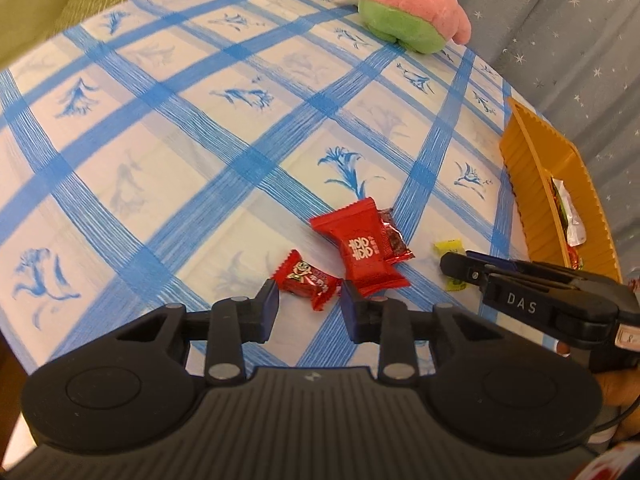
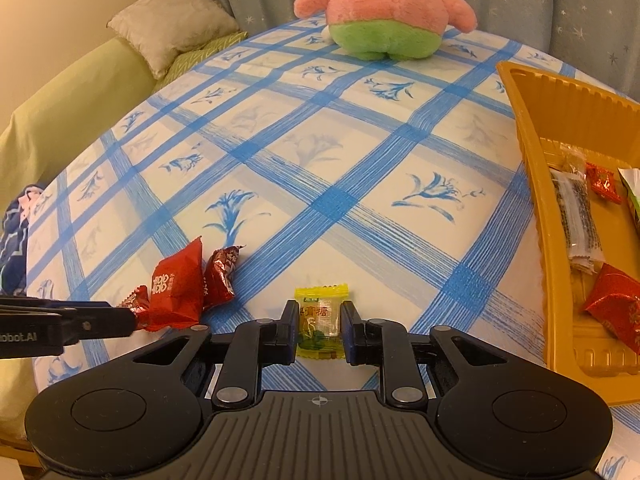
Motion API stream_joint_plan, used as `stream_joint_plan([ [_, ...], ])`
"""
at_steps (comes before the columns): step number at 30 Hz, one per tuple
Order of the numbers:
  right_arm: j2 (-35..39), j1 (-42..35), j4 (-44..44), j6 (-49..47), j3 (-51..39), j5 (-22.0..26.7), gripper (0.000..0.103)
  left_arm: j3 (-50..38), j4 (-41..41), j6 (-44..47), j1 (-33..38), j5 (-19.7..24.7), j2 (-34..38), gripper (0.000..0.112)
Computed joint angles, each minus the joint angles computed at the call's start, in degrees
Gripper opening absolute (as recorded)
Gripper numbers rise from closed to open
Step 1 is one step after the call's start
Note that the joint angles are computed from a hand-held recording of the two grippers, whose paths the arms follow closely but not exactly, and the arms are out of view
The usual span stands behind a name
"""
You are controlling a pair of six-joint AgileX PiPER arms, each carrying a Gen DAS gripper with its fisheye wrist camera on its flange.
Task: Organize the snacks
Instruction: 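Grasp the small red candy pack with the left gripper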
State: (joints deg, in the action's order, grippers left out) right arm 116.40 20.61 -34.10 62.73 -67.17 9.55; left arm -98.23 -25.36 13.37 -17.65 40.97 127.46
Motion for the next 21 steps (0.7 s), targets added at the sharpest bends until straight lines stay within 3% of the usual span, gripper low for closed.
stream_joint_plan([
  [15,0.10,0.11,0.89,-1.68,-0.26,0.27,0.022,-9.17,2.75,-4.62,-0.23,2.29,5.50,0.034],
  [21,0.08,0.07,0.82,-1.62,-0.26,0.28,0.022,-12.24,7.53,-6.58,-1.40,2.43,7.31,0.036],
])
